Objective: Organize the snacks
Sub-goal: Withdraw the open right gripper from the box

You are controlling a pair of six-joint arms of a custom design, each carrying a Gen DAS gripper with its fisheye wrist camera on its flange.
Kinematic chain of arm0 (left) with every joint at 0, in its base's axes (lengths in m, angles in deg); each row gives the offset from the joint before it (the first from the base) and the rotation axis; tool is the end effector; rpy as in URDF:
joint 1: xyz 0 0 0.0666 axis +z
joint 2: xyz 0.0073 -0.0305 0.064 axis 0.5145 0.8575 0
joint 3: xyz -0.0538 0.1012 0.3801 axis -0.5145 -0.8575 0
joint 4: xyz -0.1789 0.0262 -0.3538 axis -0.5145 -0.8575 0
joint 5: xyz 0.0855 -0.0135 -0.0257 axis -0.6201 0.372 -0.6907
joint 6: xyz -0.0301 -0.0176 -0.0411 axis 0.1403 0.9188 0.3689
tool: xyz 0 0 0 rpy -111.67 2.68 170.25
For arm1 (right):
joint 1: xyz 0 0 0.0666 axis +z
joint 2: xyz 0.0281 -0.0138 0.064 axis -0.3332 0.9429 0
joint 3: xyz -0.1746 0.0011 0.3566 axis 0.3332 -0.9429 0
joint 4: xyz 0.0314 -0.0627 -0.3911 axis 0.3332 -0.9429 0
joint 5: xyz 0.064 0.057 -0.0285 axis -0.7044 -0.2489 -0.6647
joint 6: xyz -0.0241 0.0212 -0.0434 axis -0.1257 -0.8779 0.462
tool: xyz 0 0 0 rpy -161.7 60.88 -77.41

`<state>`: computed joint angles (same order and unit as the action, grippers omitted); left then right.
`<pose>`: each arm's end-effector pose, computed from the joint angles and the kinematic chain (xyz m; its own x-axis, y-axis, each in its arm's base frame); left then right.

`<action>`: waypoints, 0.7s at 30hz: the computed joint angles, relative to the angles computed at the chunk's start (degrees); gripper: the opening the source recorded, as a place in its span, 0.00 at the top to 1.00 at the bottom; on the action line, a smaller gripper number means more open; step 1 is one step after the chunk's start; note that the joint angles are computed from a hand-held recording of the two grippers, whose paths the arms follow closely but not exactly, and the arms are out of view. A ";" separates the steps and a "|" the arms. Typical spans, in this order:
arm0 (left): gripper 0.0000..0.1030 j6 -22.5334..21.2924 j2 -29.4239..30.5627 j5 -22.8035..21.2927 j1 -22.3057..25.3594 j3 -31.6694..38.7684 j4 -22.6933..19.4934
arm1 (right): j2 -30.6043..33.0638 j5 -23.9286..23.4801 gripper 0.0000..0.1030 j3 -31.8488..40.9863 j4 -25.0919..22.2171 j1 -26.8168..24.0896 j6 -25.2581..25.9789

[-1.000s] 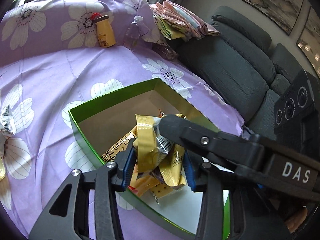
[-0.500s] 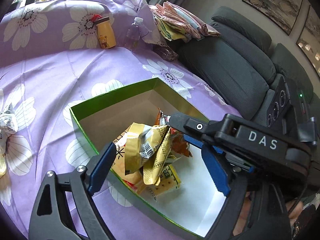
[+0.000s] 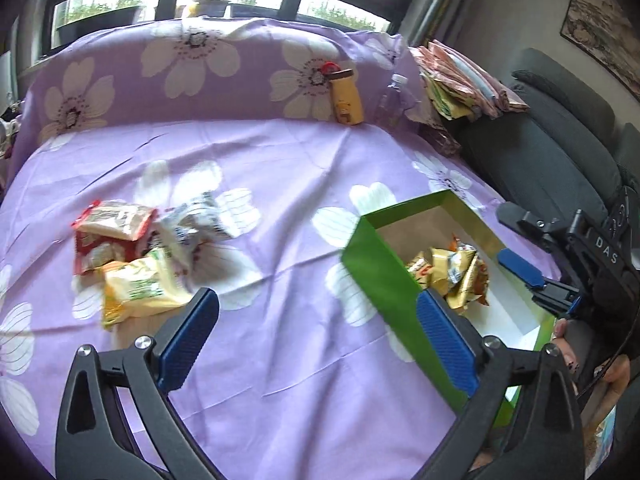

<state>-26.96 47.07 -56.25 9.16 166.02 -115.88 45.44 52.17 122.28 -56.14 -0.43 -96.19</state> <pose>0.6522 -0.2634 0.4114 -0.7313 -0.0426 -0.6807 0.1887 0.9465 -0.2619 0.6057 0.2084 0.3662 -0.5372 0.5602 -0.6305 0.0816 0.7785 0.6223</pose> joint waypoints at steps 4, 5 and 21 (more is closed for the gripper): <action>0.02 1.58 -3.89 -3.77 2.33 -6.17 -0.24 | 1.05 0.53 0.20 1.89 -1.14 1.28 2.34; 0.02 2.59 -4.92 -4.71 2.89 -7.94 0.06 | 1.33 0.89 0.19 2.38 -1.45 1.65 2.83; 0.01 13.86 -9.66 -5.11 9.91 -19.28 4.45 | 7.39 5.69 0.15 10.54 -8.47 6.97 10.88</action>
<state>-13.09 37.40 -61.36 19.07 146.74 -111.43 52.83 57.86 132.82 -64.61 6.54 -85.32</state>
